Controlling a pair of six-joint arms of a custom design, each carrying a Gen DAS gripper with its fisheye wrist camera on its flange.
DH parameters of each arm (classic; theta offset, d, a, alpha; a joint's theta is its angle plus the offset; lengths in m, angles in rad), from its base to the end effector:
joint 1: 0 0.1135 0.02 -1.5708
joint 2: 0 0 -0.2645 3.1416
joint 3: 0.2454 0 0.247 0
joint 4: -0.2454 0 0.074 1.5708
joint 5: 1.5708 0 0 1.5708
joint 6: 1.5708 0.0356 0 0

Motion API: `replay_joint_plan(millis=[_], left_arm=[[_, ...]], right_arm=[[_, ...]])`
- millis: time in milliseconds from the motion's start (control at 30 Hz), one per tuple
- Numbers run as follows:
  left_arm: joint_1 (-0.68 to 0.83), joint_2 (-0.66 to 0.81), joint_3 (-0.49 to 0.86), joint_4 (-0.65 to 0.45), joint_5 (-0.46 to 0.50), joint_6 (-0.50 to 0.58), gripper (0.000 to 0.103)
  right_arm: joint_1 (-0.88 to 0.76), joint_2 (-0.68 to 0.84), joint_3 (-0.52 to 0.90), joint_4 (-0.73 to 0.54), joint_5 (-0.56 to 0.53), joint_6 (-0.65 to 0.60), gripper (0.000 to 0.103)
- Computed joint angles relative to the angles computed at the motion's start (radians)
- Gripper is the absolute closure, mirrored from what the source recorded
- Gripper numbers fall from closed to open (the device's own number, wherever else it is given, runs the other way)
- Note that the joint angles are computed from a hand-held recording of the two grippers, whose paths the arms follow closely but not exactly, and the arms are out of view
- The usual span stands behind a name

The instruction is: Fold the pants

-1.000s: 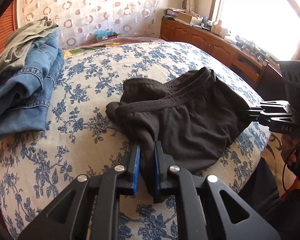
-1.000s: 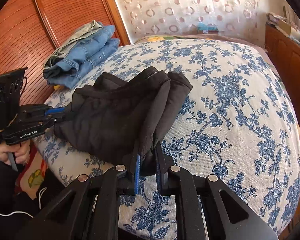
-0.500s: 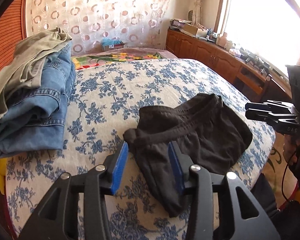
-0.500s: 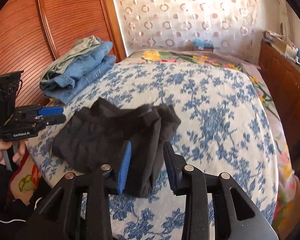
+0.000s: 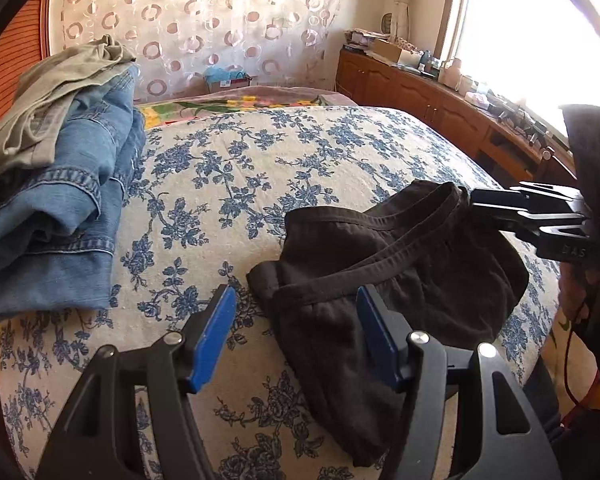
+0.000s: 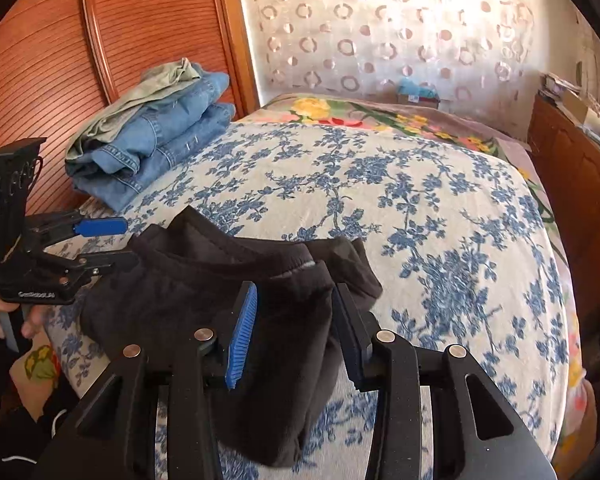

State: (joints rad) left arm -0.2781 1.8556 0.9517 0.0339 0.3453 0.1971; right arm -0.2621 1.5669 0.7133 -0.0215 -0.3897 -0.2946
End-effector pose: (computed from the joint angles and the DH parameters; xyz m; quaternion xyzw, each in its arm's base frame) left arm 0.3419 -0.1101 0.1340 0.2751 0.8854 -0.1749 0.3314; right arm 0.2838 -0.0621 0.1548 -0.0810 0.9211 0.0831 0.3716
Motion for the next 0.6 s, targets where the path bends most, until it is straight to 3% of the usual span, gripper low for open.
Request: replay_joint_plan(millis=[467,600], left_arm=[[-0.008,-0.021,-0.046,0.036,0.006,0.020,0.081],[-0.016,-0.091,-0.094,0.074,0.030,0.027,0.093]], right_arm=[[-0.007,0.063,0.032,0.016,-0.004,-0.001,0.065],[-0.016,0.059,0.015,0.041,-0.020,-0.004,0.086]])
